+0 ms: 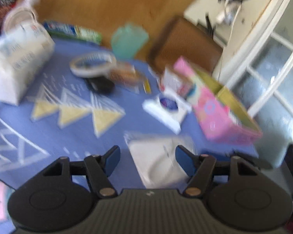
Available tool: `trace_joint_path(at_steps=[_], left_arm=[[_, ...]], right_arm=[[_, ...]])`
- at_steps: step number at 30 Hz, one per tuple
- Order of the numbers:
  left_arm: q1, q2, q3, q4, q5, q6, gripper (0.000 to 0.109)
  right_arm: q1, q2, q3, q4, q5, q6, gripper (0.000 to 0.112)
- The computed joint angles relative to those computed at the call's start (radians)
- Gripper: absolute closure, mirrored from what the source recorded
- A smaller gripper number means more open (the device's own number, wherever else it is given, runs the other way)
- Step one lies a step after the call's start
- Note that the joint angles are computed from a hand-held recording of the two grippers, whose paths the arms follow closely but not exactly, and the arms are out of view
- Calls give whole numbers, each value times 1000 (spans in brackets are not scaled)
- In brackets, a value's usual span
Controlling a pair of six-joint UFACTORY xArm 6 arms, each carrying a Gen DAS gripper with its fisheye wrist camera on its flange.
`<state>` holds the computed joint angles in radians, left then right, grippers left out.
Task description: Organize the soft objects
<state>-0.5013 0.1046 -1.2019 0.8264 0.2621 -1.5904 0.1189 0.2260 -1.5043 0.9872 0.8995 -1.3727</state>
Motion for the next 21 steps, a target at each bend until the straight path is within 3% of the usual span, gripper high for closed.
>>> trace_joint_path(at_steps=[2, 4, 6, 10, 13, 17, 21], left_arm=[[-30, 26, -50, -53, 65, 75, 41], [-52, 52, -87, 55, 112, -18, 40], [-69, 66, -114, 77, 155, -33, 40], [-78, 88, -165, 55, 148, 26, 40], [-101, 138, -279, 91, 198, 77, 40], [-107, 253, -476, 48, 194, 216, 41], [-120, 463, -792, -103, 219, 457, 41]], right_arm=[[12, 21, -12, -7, 0, 2, 39], [25, 11, 21, 32, -15, -43, 40], [43, -23, 76, 53, -76, -106, 45], [42, -33, 104, 139, -146, -165, 51], [47, -64, 147, 299, -251, -284, 56], [27, -72, 136, 455, -310, -371, 56], [-13, -62, 90, 602, -343, -440, 56]])
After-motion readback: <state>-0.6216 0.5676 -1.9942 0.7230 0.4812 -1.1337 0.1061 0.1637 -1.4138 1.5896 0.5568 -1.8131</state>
